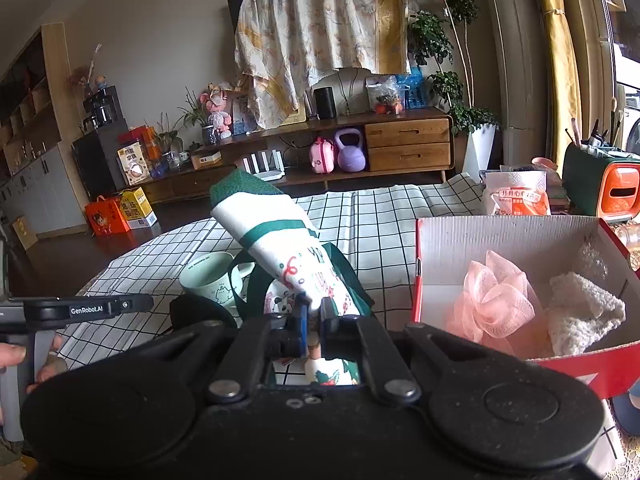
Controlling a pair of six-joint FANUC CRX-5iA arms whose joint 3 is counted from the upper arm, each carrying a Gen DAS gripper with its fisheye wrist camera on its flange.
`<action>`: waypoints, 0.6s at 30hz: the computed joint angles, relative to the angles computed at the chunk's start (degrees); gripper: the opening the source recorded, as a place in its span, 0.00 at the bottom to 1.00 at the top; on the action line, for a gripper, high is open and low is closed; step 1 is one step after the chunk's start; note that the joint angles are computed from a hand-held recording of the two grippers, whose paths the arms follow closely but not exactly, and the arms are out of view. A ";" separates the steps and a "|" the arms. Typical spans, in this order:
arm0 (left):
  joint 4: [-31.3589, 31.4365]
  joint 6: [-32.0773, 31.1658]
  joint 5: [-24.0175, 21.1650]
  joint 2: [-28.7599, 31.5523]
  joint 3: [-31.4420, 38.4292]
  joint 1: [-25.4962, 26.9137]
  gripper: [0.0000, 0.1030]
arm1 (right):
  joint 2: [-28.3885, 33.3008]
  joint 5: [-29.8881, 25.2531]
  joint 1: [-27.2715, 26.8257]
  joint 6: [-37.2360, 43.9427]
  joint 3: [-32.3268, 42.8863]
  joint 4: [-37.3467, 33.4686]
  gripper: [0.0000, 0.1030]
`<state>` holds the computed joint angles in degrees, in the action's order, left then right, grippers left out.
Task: Organize soft objects
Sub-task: 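Carry the black item with the left tool while the right tool carries the tote bag into the red box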
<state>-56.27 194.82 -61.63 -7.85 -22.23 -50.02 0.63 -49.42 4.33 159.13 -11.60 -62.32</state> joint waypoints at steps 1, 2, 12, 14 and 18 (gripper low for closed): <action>0.85 -0.25 0.83 -0.16 -0.44 0.94 0.07 | 0.25 -0.13 -0.02 -0.13 0.18 0.03 0.05; 1.54 -0.56 1.36 -0.16 -0.74 1.70 0.07 | 0.38 -0.32 -0.08 -0.22 0.24 -0.02 0.05; 1.36 1.64 9.63 0.18 -4.19 6.42 0.86 | 3.29 0.10 1.42 -2.81 1.37 1.75 0.05; 1.67 1.48 9.94 1.68 -3.55 7.70 0.86 | 3.93 0.45 1.97 -3.64 1.74 2.30 0.05; 2.12 0.87 12.08 4.29 -2.72 10.76 0.86 | 4.54 1.37 2.87 -4.39 1.80 3.12 0.05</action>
<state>-54.15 195.70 -49.54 -3.56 -24.95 -39.27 5.17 -48.05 7.20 154.74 -9.81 -59.19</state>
